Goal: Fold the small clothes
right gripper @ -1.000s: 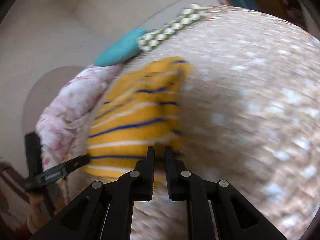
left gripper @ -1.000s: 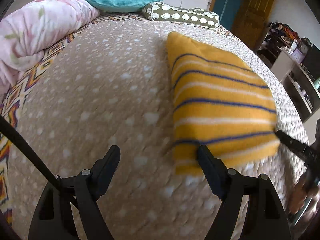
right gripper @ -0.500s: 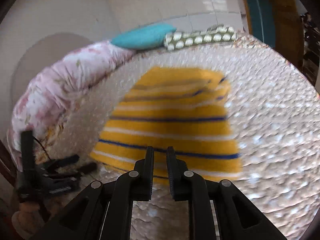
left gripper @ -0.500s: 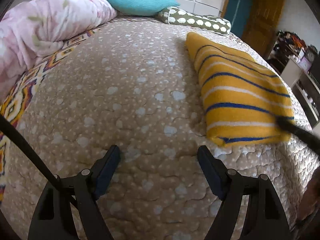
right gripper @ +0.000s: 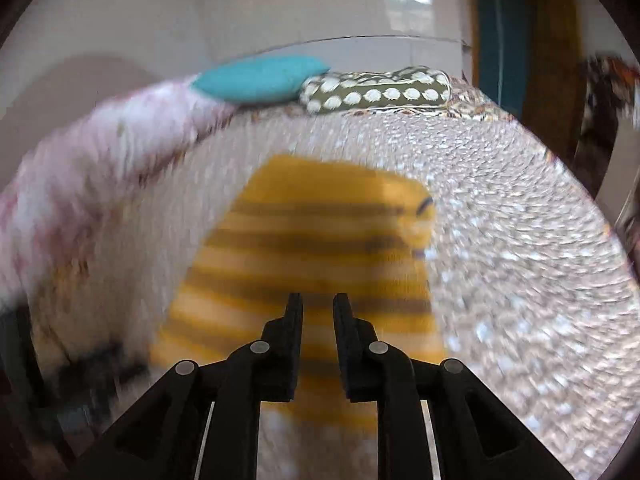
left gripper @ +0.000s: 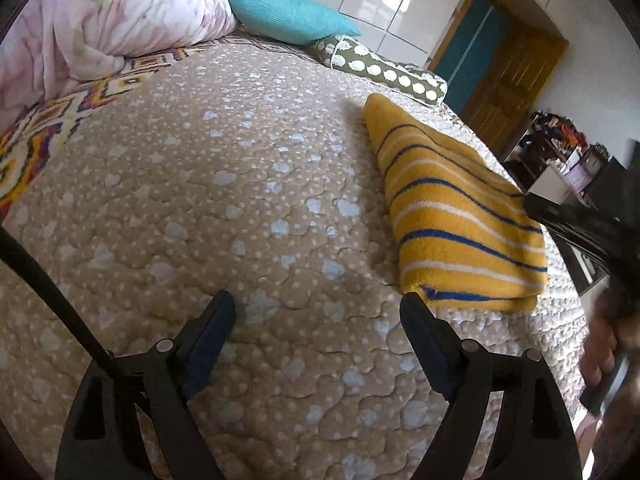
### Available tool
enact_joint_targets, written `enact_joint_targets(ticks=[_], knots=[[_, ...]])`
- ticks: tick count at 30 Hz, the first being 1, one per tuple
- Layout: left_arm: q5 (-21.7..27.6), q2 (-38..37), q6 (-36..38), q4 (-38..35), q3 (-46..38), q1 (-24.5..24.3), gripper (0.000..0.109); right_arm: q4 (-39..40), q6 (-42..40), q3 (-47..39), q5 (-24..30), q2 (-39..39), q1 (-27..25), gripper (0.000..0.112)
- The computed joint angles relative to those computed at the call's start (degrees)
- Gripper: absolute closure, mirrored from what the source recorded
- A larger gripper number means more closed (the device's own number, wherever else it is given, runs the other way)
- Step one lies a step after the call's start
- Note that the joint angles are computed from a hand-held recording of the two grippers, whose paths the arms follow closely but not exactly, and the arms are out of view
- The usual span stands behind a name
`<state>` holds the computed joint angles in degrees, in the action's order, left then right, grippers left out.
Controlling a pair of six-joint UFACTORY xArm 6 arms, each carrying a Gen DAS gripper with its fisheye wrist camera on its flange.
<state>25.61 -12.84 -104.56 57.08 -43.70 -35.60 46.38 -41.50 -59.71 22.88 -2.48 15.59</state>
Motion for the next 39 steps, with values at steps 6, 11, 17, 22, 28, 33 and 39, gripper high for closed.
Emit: enact_joint_targets(ticks=[6,11,17,22,28,33,39], knots=[[-1.5,-0.6,-1.7,1.3,0.8,0.6,0.025,-2.9,10.2,-8.6,8.4,7.9,-3.9,0.107],[-1.8,-0.7,-1.8,1.4,1.0,0.7,0.025,-7.0,10.9,-6.5,1.3,3.7,-1.3,0.106],[-2.3,-0.7,-2.8,2.1,1.1,0.9,0.025,-14.6,22.8,-20.5,13.3,16.9,-3.1,0.104],[-2.1,-0.9,-2.6,2.0,1.2,0.8,0.025,-17.7,24.1,-15.4,6.6,10.7,0.4,0.097],[-2.4,-1.1,-3.6,2.7,1.5,0.8,0.025,-5.7,6.9,-11.7,9.2,6.5,7.7,0.097],[-2.7,-1.2,-5.0,3.7,1.6,0.8,0.025,-1.9,6.8,-14.0,13.6,12.3,9.2,0.106],[-3.2,-1.4,-5.4,4.0,1.8,1.1,0.025,6.9,0.6,-6.6,17.1,7.1,6.8,0.109]])
